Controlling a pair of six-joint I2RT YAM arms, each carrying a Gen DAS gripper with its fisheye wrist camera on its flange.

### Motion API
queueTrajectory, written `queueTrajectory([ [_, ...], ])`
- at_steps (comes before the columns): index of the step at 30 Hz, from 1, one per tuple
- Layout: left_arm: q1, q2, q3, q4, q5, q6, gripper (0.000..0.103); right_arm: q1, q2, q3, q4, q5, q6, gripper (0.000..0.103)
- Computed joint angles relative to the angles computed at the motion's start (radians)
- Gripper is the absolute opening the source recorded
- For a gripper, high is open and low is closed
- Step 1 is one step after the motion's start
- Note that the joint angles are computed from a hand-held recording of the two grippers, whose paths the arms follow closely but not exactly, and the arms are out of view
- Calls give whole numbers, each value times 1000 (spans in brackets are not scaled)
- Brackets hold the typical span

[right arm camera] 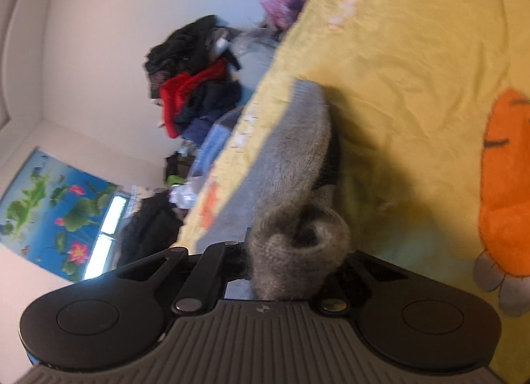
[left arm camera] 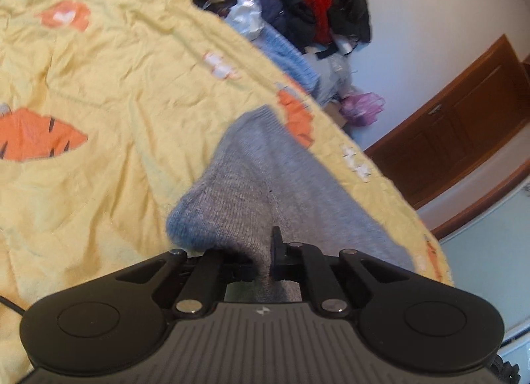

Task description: Fold small clothes

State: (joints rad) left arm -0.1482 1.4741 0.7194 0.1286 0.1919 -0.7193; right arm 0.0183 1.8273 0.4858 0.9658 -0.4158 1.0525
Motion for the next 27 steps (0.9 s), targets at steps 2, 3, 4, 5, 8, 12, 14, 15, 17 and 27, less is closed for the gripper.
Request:
queueTrajectory([
  [2, 8, -108, -41, -31, 19, 17, 6, -11, -70, -36, -2, -29, -6, 17],
  [3, 15, -159, -58, -54, 34, 25, 6, -21, -111, -59, -6, -52, -13, 17],
  [4, 29, -216, -79, -86, 57, 37, 6, -34, -158, -84, -20, -78, -19, 17],
  [5, 44, -272, -101, -127, 82, 47, 6, -45, -213, -114, -42, -103, -26, 17],
  [8, 91, -460, -184, -289, 149, 86, 6, -104, -444, -228, -188, -203, -80, 17],
  [12, 112, -765, -302, -581, 182, 138, 7, -253, -899, -379, -633, -365, -190, 17],
  [14, 67, -864, -347, -684, 147, 172, 7, -323, -1091, -420, -886, -424, -266, 17],
  [15, 13, -890, -370, -702, 89, 194, 7, -334, -1163, -431, -1008, -418, -323, 21],
  [17, -94, -934, -386, -762, -68, 203, 10, -324, -1252, -444, -1181, -356, -381, 31],
  [27, -404, -953, -251, -768, -635, 561, 78, -508, -1170, -220, -1342, -235, -874, 61],
])
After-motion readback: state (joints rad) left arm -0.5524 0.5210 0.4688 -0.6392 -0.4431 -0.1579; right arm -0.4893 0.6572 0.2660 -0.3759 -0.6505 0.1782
